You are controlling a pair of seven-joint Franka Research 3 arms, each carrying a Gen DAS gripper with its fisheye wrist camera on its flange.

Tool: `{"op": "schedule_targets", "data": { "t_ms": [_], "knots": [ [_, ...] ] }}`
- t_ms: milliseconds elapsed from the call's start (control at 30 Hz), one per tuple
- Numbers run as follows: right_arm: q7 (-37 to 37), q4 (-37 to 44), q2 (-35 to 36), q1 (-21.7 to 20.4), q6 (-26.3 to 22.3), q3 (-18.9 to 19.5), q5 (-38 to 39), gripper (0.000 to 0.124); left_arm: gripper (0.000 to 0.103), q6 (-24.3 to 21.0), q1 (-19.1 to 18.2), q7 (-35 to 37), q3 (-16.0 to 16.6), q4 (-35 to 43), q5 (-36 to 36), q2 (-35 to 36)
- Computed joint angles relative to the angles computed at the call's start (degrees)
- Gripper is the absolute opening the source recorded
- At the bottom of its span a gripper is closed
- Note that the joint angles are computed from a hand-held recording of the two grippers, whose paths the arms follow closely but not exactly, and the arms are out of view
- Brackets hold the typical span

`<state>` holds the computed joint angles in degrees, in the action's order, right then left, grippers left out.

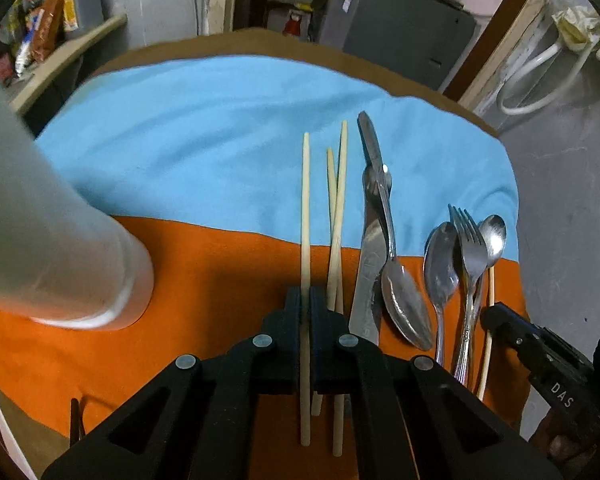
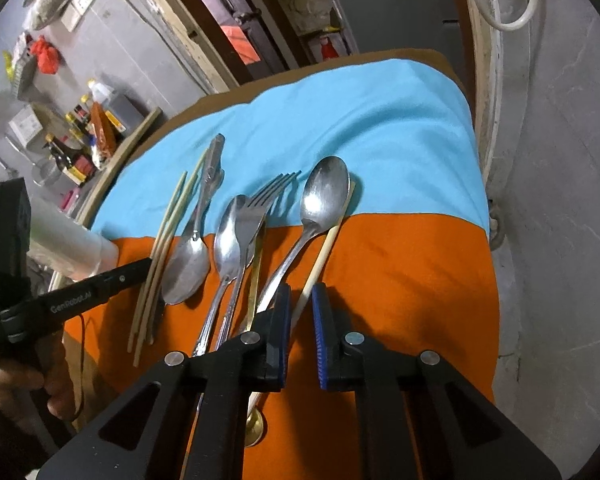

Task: Organize utensils
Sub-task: 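Move the left gripper down to the chopsticks and close on one, then lift the chopstick with the left gripper and carry it over the white caddy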

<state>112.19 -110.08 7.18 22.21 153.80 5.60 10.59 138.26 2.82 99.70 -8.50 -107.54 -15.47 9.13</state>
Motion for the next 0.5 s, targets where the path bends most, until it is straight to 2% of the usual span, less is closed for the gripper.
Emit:
{"op": "schedule_targets", "data": {
  "t_ms": [167, 233, 367, 500],
  "knots": [
    [2.25, 5.02, 2.38, 0.29, -6.23, -0.55, -1.99, 0.010, 0.003, -3.81, 0.20, -0.10, -0.06, 5.34, 2.04, 3.30],
    [3.29, 5.93, 2.87, 0.52, -7.23, -0.73, -2.91, 0.010, 0.003, -5.22, 0.59, -0.04, -0.21, 6.67, 1.87, 4.07],
    [4.25, 5.64, 2.74, 0.42, -7.10, -0.69, -2.42, 0.010, 0.002, -6.40, 1.35, 0.78, -0.44, 7.06, 1.14, 3.97],
    [5.15, 3.60, 1.37, -0.01, -5.75, -0.35, 0.40, 0.006, 0.002, -4.33, 2.15, 2.73, -0.42, 2.22, -2.06, 0.24]
  ]
}}
